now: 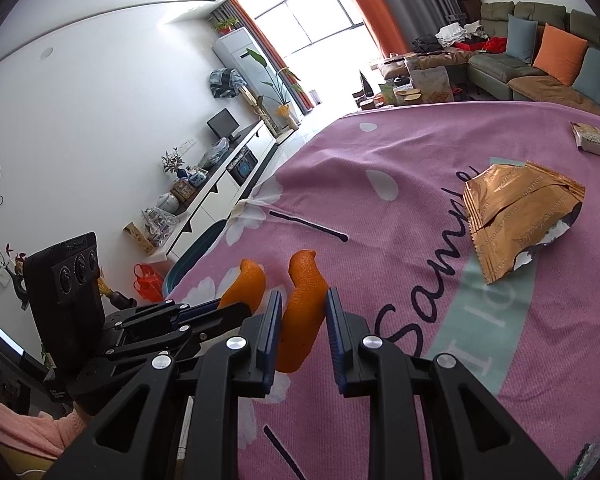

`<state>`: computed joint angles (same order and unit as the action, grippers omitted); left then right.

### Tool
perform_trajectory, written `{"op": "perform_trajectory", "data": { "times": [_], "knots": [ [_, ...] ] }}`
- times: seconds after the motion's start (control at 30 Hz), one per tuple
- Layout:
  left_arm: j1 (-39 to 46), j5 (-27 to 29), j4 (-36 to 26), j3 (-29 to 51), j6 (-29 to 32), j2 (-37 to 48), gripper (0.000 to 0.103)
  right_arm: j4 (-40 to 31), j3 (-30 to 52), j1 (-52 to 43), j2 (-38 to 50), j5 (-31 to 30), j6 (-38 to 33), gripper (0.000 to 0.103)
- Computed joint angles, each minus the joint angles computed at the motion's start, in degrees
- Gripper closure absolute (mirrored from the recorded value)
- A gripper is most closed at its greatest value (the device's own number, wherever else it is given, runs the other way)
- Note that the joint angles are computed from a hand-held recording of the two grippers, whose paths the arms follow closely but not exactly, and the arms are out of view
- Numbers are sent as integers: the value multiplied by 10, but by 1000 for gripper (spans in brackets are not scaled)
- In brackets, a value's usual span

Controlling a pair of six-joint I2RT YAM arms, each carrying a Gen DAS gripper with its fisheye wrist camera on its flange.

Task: Collect trash
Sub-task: 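Carry both orange snack pieces over the teal bin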

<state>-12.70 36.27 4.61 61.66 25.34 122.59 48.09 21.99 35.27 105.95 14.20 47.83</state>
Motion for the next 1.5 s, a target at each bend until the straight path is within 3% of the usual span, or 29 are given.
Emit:
{"op": "perform_trajectory", "data": {
  "times": [0.6,1.5],
  "knots": [
    [64,15,1,-5,-8,-41,89,-31,78,-10,18,-56,-55,82],
    [157,1,8,62,-46,-8,89,-162,310,-13,125,-149,-121,83]
  ]
}}
